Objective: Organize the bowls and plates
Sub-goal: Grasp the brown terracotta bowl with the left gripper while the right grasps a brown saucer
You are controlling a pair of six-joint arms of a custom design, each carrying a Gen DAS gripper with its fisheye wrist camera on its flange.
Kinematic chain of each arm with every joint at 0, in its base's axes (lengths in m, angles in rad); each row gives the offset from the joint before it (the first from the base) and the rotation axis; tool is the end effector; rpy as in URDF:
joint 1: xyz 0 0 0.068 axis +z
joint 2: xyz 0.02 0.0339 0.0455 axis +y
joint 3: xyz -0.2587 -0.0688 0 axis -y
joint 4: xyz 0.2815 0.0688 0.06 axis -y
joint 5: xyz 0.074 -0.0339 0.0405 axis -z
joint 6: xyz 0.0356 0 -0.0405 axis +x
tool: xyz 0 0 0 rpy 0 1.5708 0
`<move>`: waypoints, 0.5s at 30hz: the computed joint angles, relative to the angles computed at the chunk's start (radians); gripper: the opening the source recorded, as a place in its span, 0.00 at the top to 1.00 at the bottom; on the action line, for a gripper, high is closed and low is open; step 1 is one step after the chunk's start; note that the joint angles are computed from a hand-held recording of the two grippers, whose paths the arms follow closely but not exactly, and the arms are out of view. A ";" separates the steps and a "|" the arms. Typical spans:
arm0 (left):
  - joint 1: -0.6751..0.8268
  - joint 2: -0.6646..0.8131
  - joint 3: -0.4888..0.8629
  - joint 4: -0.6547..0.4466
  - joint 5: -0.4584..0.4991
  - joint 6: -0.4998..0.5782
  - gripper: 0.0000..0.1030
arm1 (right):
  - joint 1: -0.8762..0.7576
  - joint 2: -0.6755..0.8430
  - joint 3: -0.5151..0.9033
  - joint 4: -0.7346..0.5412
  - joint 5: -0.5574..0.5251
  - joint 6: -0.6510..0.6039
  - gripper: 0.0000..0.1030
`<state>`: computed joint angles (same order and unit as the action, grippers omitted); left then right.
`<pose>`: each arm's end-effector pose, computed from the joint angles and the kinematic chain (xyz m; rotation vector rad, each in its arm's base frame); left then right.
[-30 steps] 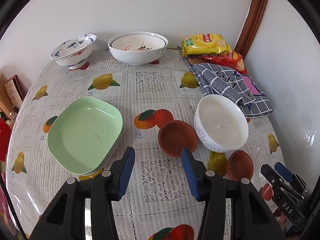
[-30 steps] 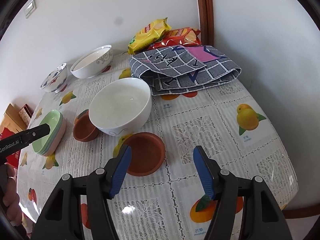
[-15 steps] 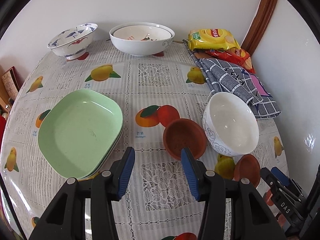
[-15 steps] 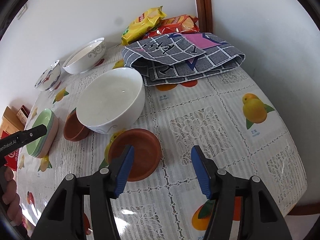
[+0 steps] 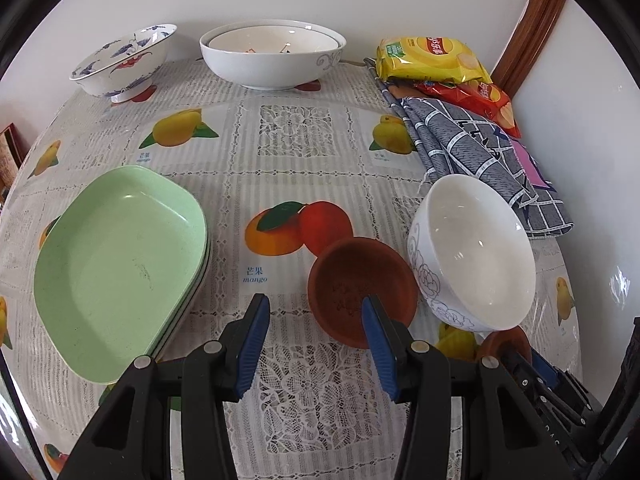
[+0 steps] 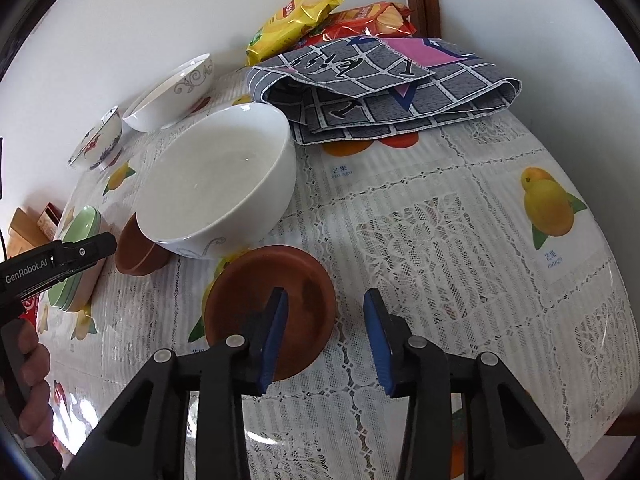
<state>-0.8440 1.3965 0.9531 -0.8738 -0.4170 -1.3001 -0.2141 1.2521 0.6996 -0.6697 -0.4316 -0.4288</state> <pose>0.1981 -0.2011 0.1986 -0.6704 2.5718 -0.0286 0.2439 -0.0378 0.1626 -0.3857 2.6241 0.4038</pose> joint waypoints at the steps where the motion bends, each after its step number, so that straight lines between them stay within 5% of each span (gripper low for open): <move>1: 0.006 0.005 -0.001 0.007 0.003 0.003 0.56 | 0.004 0.011 0.000 0.006 0.003 -0.002 0.67; 10: 0.062 0.039 -0.016 0.082 0.050 0.042 0.56 | 0.013 0.020 -0.028 0.079 0.001 0.002 0.67; 15: 0.078 0.057 -0.031 0.123 0.084 0.041 0.69 | 0.007 0.027 -0.027 0.085 -0.013 -0.004 0.69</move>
<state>-0.7664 1.4532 0.9216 -0.7511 -0.3333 -1.2595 -0.2067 1.2793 0.6731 -0.5846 -0.4444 -0.4326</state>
